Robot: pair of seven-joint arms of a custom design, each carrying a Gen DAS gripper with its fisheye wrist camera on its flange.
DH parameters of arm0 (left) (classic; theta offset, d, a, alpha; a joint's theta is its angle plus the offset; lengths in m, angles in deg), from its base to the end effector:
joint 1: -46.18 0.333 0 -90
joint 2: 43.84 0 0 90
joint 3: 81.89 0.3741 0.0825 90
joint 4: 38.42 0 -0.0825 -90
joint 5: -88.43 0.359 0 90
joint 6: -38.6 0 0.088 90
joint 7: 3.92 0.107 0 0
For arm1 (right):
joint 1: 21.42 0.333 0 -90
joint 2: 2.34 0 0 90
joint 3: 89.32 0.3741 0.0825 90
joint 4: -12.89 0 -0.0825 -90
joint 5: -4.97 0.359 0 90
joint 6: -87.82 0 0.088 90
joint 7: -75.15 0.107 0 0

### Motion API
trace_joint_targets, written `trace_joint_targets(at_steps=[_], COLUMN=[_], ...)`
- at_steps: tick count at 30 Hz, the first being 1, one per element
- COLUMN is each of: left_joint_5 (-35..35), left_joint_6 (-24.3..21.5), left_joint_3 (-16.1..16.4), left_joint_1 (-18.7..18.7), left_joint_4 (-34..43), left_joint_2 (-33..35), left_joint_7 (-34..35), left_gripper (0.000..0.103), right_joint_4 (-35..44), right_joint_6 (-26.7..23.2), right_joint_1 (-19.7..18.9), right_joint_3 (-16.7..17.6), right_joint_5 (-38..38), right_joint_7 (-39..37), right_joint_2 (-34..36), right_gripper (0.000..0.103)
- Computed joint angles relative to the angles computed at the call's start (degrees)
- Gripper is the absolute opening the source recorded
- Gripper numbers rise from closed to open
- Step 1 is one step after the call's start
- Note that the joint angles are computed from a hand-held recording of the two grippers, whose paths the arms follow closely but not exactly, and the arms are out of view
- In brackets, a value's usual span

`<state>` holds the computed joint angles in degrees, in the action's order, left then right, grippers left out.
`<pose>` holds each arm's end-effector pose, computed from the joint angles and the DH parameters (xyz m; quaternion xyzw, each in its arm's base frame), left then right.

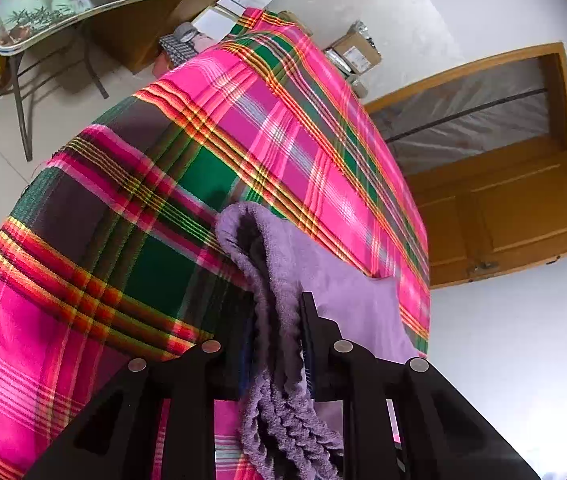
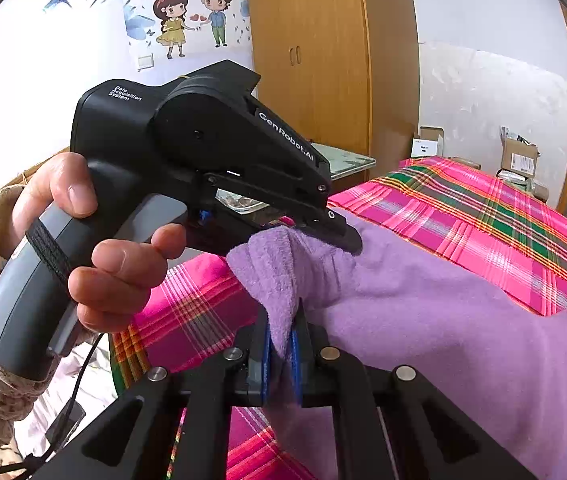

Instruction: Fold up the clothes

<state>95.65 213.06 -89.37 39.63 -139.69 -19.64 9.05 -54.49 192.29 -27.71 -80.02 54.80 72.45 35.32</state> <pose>0.6871 -0.1644 0.4975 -0.8743 0.2492 -0.4166 0.0059 0.7544 0.0610 0.4956 -0.8887 0.0764 0.0005 0.4521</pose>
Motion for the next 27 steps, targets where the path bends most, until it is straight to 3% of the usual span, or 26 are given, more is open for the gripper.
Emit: trace_joint_targets(at_steps=[8, 15, 27], left_joint_5=[10.3, 16.8, 16.6], left_joint_6=[-9.5, -12.8, -13.1], left_joint_3=[8.8, 7.3, 4.6], left_joint_1=[-8.4, -8.2, -6.0], left_joint_4=[4.7, 3.9, 1.6], left_joint_2=[-0.9, -2.3, -2.0], left_joint_7=[-9.5, -16.3, -18.1], left_gripper=[0.02, 0.02, 0.021], right_joint_4=[2.3, 4.6, 1.0], right_joint_6=[-2.7, -6.2, -3.1], right_joint_1=[-1.6, -2.5, -1.4], right_joint_3=[0.5, 0.3, -0.5], right_joint_5=[1.1, 0.5, -1.2], right_joint_7=[0.5, 1.0, -1.3], right_joint_2=[1.0, 2.1, 0.6], right_gripper=[0.008, 0.008, 0.008])
